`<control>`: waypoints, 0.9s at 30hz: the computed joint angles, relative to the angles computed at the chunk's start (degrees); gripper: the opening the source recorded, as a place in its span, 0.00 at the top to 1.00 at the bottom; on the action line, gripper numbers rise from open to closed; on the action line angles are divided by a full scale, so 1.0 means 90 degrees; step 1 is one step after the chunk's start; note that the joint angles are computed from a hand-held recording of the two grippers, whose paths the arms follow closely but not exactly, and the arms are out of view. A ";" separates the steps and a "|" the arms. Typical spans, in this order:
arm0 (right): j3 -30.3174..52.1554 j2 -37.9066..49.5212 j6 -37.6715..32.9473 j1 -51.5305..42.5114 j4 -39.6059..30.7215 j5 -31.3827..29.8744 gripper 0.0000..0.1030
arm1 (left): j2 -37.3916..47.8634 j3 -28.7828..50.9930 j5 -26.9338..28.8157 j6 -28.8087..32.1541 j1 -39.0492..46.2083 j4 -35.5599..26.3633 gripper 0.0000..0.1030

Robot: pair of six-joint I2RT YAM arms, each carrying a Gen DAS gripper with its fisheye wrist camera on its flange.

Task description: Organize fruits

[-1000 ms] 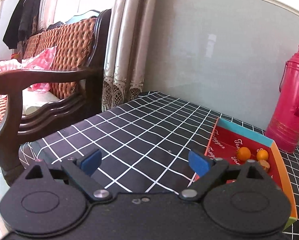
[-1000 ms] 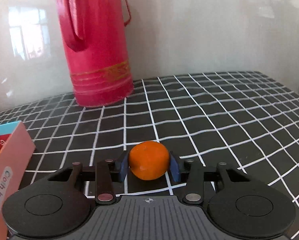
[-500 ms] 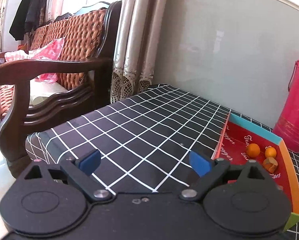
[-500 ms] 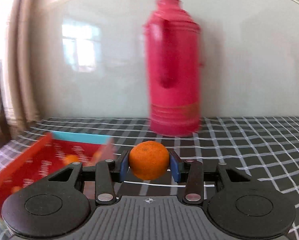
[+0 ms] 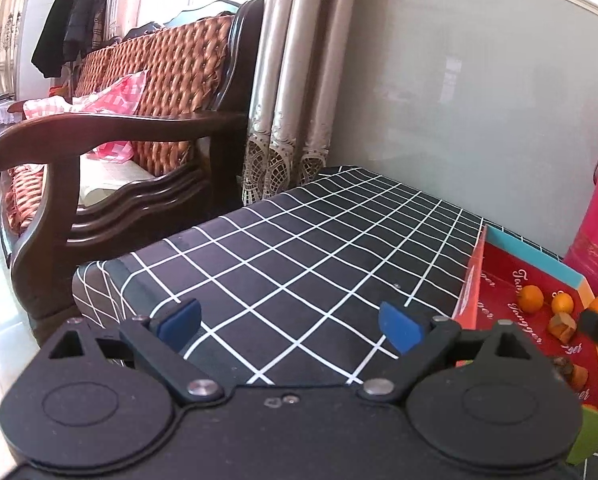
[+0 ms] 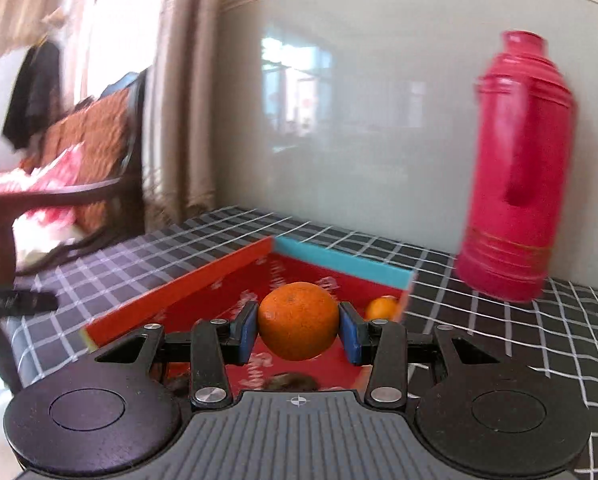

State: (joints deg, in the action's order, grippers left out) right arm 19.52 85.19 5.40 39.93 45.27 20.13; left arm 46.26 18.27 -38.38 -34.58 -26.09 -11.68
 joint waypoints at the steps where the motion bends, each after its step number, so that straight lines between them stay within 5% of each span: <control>1: 0.0097 0.0168 -0.0053 0.0038 0.0006 -0.0014 0.58 | -0.0032 -0.0014 0.0029 0.0018 0.0043 -0.0003 0.13; 6: 0.0160 0.0487 -0.0342 0.0389 0.0259 0.0410 0.57 | -0.0164 -0.0053 0.0120 0.0054 0.0173 -0.0035 0.13; 7: 0.0167 0.0534 -0.0380 0.0426 0.0302 0.0493 0.53 | -0.0160 -0.0050 0.0112 0.0057 0.0165 -0.0033 0.13; 9: 0.0072 0.0586 -0.0368 0.0471 0.0566 0.0670 0.24 | -0.0139 -0.0041 0.0137 0.0079 0.0173 -0.0008 0.13; 13: -0.0226 0.0386 -0.0387 0.0527 0.1072 0.1057 0.22 | -0.0081 0.0022 0.0000 0.0052 -0.0003 -0.0004 0.13; 18: -0.0465 -0.0239 -0.0073 0.0498 0.0650 0.1383 0.00 | -0.0011 0.0123 -0.0412 0.0095 -0.0502 0.0028 0.11; 23: -0.0516 -0.1981 0.0644 0.0755 -0.1701 0.1612 0.00 | -0.0292 0.0388 -0.0619 -0.0026 -0.1319 -0.0505 0.09; 27: -0.0347 -0.3657 0.1643 0.1505 -0.4257 0.2367 0.00 | -0.0448 0.1032 -0.1632 -0.0977 -0.2851 -0.1993 0.06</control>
State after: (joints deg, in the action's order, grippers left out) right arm 16.39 52.28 20.19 53.47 6.96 41.44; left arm 42.22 27.55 -53.07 -43.37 -51.75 -29.61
